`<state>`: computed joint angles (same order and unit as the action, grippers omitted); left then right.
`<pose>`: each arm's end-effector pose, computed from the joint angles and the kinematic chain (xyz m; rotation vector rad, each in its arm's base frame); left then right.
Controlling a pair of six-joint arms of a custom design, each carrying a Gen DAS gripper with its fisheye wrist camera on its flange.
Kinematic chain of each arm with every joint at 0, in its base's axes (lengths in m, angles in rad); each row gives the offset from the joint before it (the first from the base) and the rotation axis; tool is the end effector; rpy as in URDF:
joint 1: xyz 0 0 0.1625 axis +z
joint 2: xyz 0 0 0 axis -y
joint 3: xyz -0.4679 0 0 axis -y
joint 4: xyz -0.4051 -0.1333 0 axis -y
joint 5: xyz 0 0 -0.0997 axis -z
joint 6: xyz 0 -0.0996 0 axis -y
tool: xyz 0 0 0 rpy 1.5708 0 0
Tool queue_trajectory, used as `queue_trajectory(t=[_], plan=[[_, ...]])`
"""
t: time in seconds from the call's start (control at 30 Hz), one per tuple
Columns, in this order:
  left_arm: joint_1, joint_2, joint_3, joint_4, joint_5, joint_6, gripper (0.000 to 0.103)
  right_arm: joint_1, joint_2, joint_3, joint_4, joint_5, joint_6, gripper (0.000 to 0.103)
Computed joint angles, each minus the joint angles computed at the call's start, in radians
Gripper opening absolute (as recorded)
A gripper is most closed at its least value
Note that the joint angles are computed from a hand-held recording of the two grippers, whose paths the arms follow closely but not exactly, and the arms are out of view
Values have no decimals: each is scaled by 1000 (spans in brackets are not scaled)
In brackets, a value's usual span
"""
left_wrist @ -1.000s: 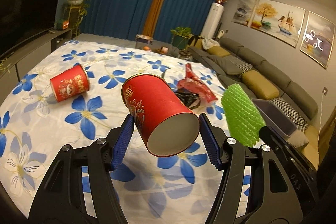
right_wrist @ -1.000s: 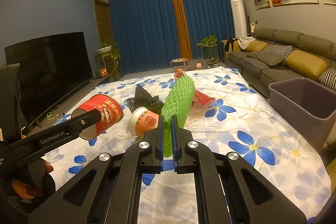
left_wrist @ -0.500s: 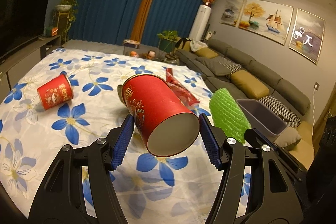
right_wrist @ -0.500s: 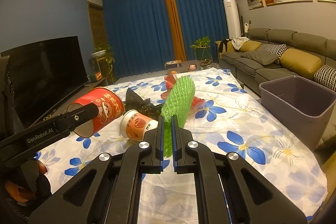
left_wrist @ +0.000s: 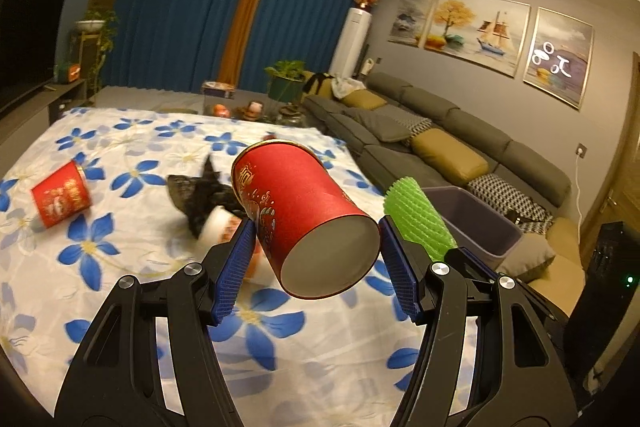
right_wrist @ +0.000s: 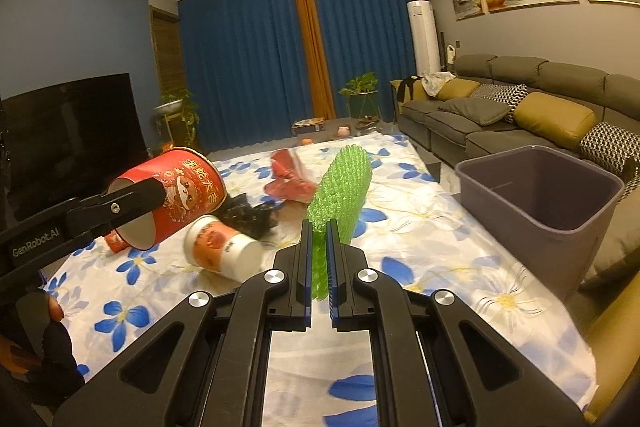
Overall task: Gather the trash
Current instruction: 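Carry the red cup and green net with both tools over the grey bin, then open both tools to drop the red cup and green net into the bin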
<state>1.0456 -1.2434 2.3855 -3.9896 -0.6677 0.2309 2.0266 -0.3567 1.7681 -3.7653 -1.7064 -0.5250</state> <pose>-0.0209 -0.4580 0.3146 0.0676 2.0705 -1.5693 0.3907 -0.5246 -0.0737 1.2340 -2.4759 1.1345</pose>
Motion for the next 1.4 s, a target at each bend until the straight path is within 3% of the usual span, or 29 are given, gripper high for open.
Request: queue_trajectory(t=[0.2,0.33,0.53,0.7,0.93,1.4], plan=[[22,38,-58,53,-77,13,62,-20,-15,-13,-25,-12,-26,7],[51,63,-121,141,-169,-11,62,-36,-23,-33,-54,-28,-37,7],[77,147,-262,234,-309,11,62,-73,-40,-88,-114,-71,-52,7],[100,246,-407,317,-412,29,62,-113,-44,-158,-116,-127,-58,7],[137,361,-578,466,-518,29,62,-166,-38,-209,-85,-137,-66,8],[190,474,-745,663,-577,-27,62,-206,-13,-272,11,-144,-23,8]])
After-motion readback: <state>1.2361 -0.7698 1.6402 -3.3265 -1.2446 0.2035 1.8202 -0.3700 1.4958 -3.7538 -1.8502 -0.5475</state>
